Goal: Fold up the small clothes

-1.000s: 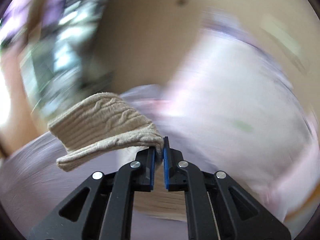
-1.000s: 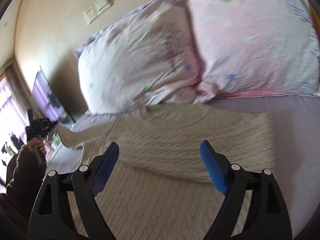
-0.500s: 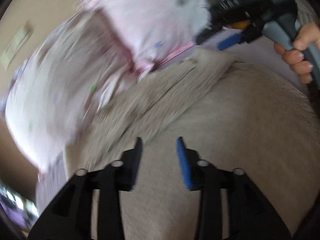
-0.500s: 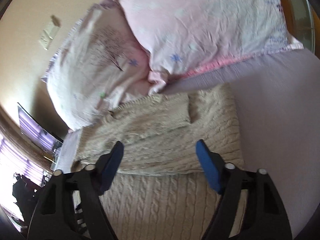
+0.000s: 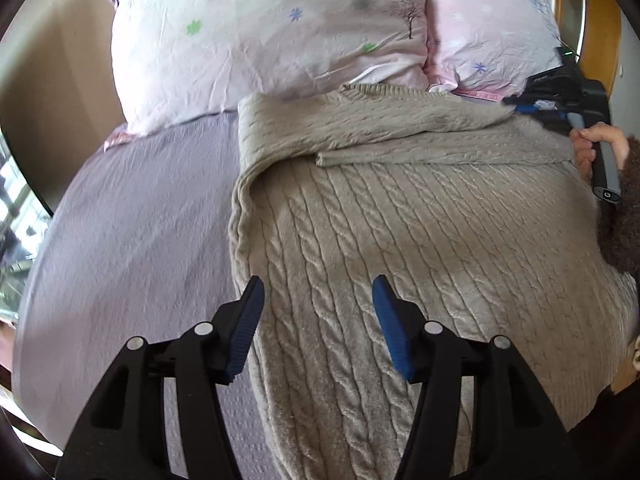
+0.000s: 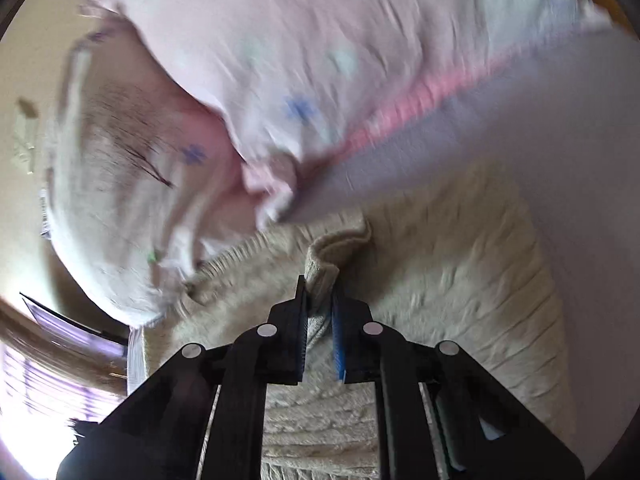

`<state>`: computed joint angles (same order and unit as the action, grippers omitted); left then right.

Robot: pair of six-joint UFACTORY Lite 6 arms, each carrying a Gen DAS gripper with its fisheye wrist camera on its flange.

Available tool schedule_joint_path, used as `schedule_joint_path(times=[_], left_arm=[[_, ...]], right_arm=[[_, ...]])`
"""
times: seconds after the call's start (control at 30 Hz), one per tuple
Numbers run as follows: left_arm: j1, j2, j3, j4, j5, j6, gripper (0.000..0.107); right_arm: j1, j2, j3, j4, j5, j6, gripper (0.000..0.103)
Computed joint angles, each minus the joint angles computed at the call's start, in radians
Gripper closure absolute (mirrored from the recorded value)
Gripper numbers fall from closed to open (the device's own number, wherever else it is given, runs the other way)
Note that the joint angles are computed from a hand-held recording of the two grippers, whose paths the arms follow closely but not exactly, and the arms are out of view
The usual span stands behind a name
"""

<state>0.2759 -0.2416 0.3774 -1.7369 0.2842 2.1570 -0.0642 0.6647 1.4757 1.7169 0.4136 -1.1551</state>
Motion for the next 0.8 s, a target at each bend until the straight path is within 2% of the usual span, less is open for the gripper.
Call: schedule_joint_path(times=[0.1,0.17,0.23,0.27,0.3,0.33,0.37,0.4,0.43,0.5,0.57,0.67,0.8], left_arm=[[0.014,0.030,0.011,0.002,0.017,-0.002,0.050],[0.015,0.040,0.005,-0.054,0.031,0.052,0.050],[0.045,0.039,0.004,-0.007,0.074,0.018,0.049],[0.077,0.030,0.005,0.057,0.111,-0.035,0.048],[0.108,0.020,0.006,0.113,0.141,-0.083,0.047],[0.133,0.016,0.010,0.154,0.163,-0.117,0.046],[0.196,0.005,0.015,0.237,0.218,-0.180,0.045],[0.242,0.001,0.018,0.287,0.258,-0.210,0.044],[0.281,0.000,0.021,0.326,0.292,-0.231,0.042],[0.406,0.032,0.048,0.448,0.402,-0.286,0.040],[0.488,0.077,0.068,0.516,0.470,-0.310,0.040],[0.587,0.149,0.090,0.596,0.551,-0.322,0.040],[0.682,0.166,0.069,0.684,0.643,-0.323,0.042]], right_arm=[[-0.030,-0.196,-0.226,0.284,0.014,-0.314,0.092],[-0.061,-0.319,-0.367,0.356,-0.001,-0.406,0.092],[-0.062,-0.361,-0.427,0.260,-0.107,-0.346,0.091],[-0.067,-0.345,-0.430,0.155,-0.126,-0.254,0.089],[-0.082,-0.337,-0.448,0.065,-0.120,-0.164,0.082],[-0.121,-0.364,-0.508,0.016,-0.076,-0.116,0.077],[-0.150,-0.412,-0.562,-0.002,-0.028,-0.111,0.076],[-0.181,-0.490,-0.644,0.001,0.014,-0.147,0.066],[-0.215,-0.595,-0.748,0.035,0.052,-0.225,0.047],[-0.278,-0.788,-0.917,0.024,0.099,-0.319,0.038],[-0.344,-0.915,-1.036,-0.089,0.148,-0.293,0.038],[-0.492,-0.954,-1.141,-0.259,0.294,-0.271,0.039],[-0.702,-0.932,-1.258,-0.381,0.525,-0.368,0.053]])
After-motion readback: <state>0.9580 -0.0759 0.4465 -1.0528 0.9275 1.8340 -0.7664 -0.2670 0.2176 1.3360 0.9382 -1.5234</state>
